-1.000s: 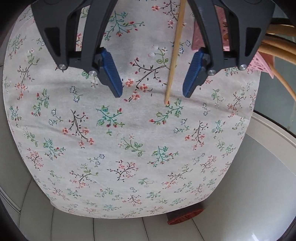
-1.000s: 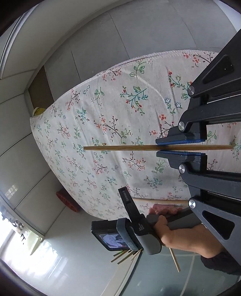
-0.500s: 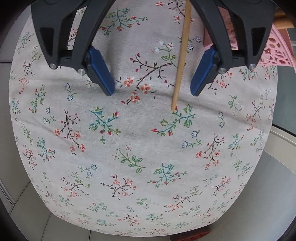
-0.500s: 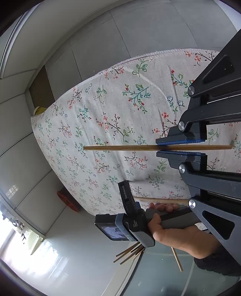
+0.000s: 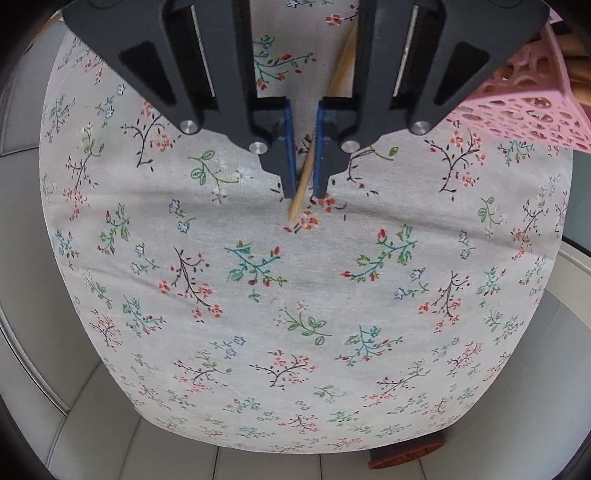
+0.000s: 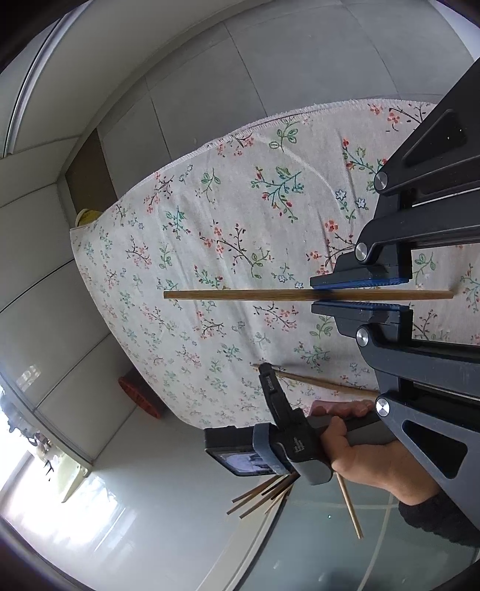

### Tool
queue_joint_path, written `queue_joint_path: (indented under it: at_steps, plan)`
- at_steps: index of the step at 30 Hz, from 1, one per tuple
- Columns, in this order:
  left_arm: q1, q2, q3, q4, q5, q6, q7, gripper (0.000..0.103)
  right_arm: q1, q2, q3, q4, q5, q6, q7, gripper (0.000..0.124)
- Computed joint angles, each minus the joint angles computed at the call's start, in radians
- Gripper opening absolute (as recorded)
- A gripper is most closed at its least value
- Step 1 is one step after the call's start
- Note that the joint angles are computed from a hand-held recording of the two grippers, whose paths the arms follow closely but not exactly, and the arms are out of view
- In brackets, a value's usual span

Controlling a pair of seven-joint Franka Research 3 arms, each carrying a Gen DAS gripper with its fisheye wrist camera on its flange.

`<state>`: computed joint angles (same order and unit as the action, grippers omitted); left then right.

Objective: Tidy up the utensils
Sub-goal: 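Close the left gripper on the last wooden chopstick while the right gripper lifts its own, then carry both wooden chopsticks over the pink basket and lower them in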

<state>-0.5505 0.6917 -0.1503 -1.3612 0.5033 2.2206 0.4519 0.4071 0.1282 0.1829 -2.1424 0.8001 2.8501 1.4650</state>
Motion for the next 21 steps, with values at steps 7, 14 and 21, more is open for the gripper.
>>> queue_joint_path:
  at_steps: [7,14,21]
  plan:
    - [0.054,-0.094,-0.069,-0.149,-0.104,0.125,0.069,0.006,0.009,-0.046,-0.005,-0.04,-0.017,0.038,0.002,0.006]
    - [0.014,-0.266,-0.07,-0.351,-0.029,0.278,0.021,0.006,0.036,-0.137,-0.009,-0.11,-0.014,0.129,-0.006,0.006]
    - [-0.011,-0.467,-0.051,-0.541,0.243,0.384,-0.136,0.006,0.057,-0.218,-0.006,-0.173,-0.178,0.221,0.096,0.006]
